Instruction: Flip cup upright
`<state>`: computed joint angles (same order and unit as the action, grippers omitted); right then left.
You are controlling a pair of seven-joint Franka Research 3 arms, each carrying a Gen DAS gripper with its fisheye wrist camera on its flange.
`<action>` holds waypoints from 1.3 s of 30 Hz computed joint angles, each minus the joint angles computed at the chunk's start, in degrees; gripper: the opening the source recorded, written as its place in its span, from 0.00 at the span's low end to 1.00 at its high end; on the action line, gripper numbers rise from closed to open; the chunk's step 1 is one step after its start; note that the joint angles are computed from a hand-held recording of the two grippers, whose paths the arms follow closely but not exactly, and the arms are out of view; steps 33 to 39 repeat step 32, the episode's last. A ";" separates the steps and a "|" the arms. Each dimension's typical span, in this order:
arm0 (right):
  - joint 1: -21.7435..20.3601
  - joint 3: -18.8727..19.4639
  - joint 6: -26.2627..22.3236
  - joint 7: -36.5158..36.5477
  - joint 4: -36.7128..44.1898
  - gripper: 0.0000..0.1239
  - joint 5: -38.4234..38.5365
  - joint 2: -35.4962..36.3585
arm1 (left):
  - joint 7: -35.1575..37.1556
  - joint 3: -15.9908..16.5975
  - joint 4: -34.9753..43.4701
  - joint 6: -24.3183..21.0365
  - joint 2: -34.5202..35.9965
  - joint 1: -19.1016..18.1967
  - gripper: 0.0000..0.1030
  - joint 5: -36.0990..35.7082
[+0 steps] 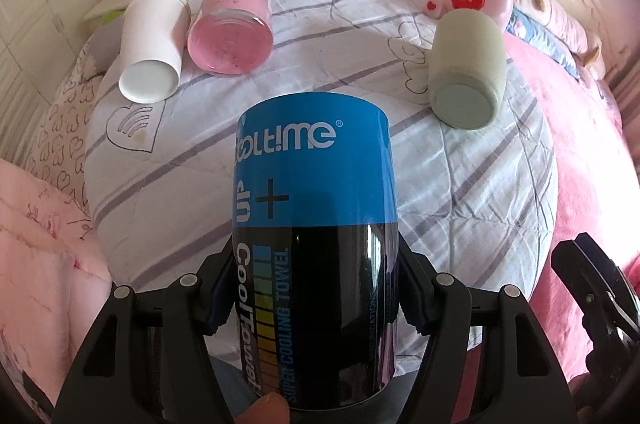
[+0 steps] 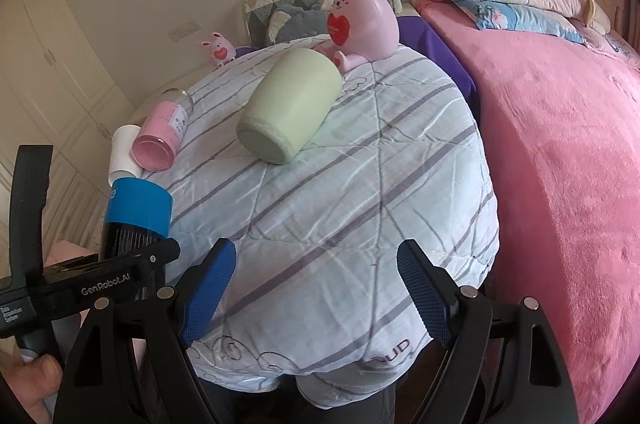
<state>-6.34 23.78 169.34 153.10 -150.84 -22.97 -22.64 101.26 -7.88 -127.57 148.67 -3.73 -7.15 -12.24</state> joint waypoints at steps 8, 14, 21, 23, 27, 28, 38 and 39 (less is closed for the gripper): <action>0.47 0.99 -2.38 2.04 2.06 0.68 -2.51 0.47 | 1.88 0.51 -1.03 2.33 -0.37 0.42 0.66 -0.87; 1.85 0.26 -3.66 3.67 2.78 0.68 -4.49 0.47 | 1.60 0.79 -2.20 3.69 -1.34 0.55 0.66 0.13; 2.90 -0.34 -3.82 5.21 2.44 0.68 -5.91 -0.38 | 1.16 1.20 -3.44 5.33 -2.77 0.26 0.66 1.29; 2.91 -0.33 -3.80 5.44 2.25 0.68 -6.08 -0.75 | 1.12 1.26 -3.94 6.42 -3.39 0.09 0.66 1.73; 2.77 -0.04 -3.82 5.99 1.52 0.68 -6.02 -2.05 | 1.38 1.51 -5.19 10.08 -4.73 -0.56 0.66 2.50; 2.72 0.08 -3.86 6.10 1.23 0.68 -5.93 -2.51 | 1.43 1.59 -5.53 11.50 -4.96 -0.80 0.66 2.71; 2.45 0.57 -4.22 6.21 0.49 0.68 -5.28 -3.68 | 2.78 2.42 -7.54 21.40 -4.92 -2.55 0.66 2.14; 2.45 0.57 -4.22 6.21 0.49 0.68 -5.28 -3.68 | 2.78 2.42 -7.54 21.40 -4.92 -2.55 0.66 2.14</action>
